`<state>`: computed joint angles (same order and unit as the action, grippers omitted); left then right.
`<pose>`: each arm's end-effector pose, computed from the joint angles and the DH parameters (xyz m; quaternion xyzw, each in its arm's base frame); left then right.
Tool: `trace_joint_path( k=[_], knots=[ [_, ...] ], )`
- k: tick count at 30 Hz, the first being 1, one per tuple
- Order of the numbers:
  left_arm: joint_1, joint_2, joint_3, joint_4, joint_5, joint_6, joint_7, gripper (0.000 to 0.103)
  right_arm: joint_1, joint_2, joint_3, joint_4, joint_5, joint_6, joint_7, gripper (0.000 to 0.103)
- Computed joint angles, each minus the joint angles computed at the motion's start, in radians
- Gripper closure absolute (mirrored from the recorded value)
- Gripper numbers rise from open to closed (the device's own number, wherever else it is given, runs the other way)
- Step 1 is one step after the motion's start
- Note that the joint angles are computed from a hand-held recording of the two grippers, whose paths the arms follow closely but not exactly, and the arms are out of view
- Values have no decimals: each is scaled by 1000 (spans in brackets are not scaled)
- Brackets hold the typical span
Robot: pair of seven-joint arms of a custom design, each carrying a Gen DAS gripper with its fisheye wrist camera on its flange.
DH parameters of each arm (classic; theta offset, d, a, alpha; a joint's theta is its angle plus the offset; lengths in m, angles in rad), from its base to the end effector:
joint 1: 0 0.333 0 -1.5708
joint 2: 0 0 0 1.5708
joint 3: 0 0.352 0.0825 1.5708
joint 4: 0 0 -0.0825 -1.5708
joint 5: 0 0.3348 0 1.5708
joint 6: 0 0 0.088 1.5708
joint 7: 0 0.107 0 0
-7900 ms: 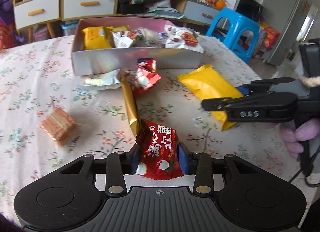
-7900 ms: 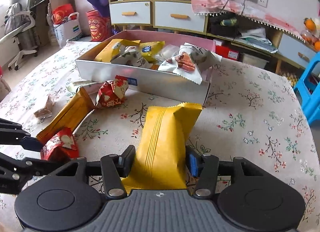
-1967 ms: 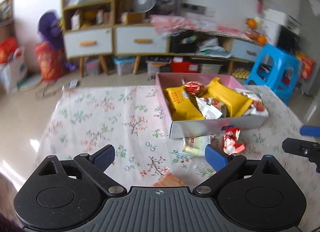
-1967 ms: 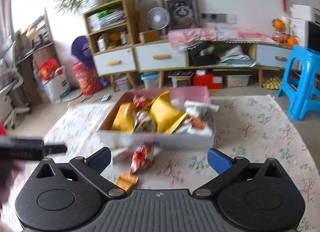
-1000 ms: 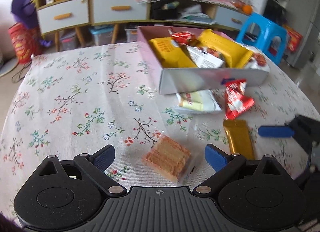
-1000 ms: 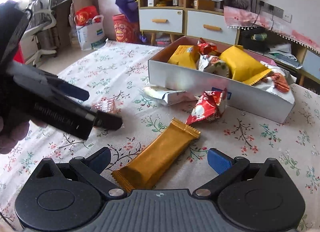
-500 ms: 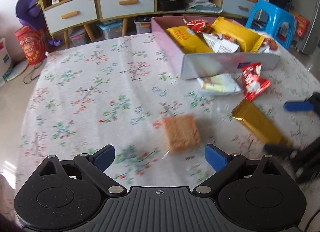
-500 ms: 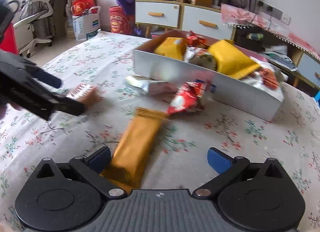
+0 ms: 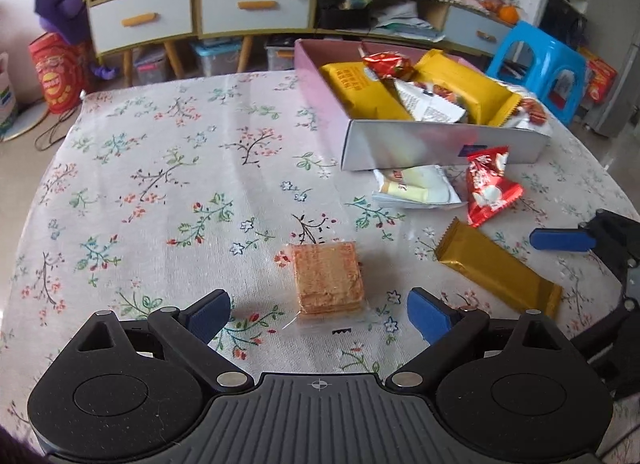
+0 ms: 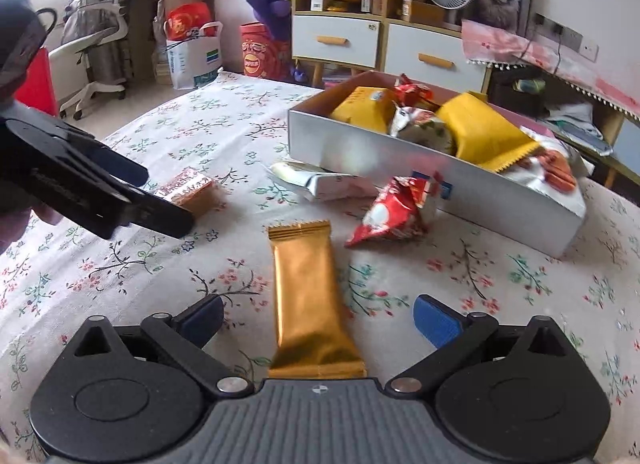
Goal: Organize snacks
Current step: 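Grasp the gold bar with right gripper while left gripper grasps the wafer cake, then carry the gold bar and wafer cake into the pink box and open both grippers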
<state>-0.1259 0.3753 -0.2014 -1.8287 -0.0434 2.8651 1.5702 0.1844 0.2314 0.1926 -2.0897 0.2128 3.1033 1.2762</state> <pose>0.6304 -0.1912 0.4722 -0.5791 0.7454 -0.2921 0.1540 0.5660 0.1951 0.4751 -0.7793 0.4950 -0.2099 0.3218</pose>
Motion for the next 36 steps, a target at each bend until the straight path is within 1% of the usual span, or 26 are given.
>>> trace_joint_path(
  k=[1,3,4,5,6,9,10,11,12,13,15,16,17,18,19,21,22,27,36],
  knots=[
    [4,3,-7,3,-11,0,-1,12,22,2,-24,4,-20,-1,18,12],
    [-2,5,-2,2,-12,9,-15,14,27,4,-29,8,-28,1,28,15],
    [-4,5,0,2,-10,13,-20,19,34,5,-36,8,-37,4,35,16],
    [-8,6,4,2,-5,15,-27,20,33,5,-34,7,-40,8,36,17],
    [-11,5,7,0,-2,19,-34,24,30,6,-33,8,-43,10,36,18],
    [-14,3,13,-1,5,25,-52,38,27,3,-26,0,-53,27,35,28],
    [-17,3,17,-1,10,26,-59,43,25,1,-23,-2,-57,31,33,33],
    [-19,3,19,-1,14,26,-65,45,21,1,-17,-2,-60,34,28,39],
    [-19,2,20,-2,18,27,-67,51,17,2,-11,0,-62,35,23,42],
    [-17,2,18,-2,20,28,-67,57,13,0,-5,-3,-63,39,16,47],
    [-14,2,14,-2,23,29,-65,62,3,0,8,-5,-64,45,1,62],
    [-11,2,10,-2,22,29,-62,65,-3,0,16,-5,-63,47,-8,67],
    [-10,2,8,-2,21,28,-59,67,-24,1,40,-2,-52,42,-26,75],
    [-11,1,9,-2,23,28,-59,68,-57,3,80,3,-28,32,-50,79],
    [-13,2,11,-1,26,26,-62,68,-80,4,110,6,9,25,-84,81],
    [-12,1,9,1,25,23,-61,69,-64,2,97,6,10,23,-89,84],
    [-10,1,8,1,24,23,-60,69,-68,1,104,7,20,21,-103,85],
    [-12,-1,12,6,23,20,-69,70,-64,-6,112,10,75,5,-152,85],
    [-12,-5,14,6,27,23,-77,70,-52,-19,119,15,162,16,-229,85]
  ],
)
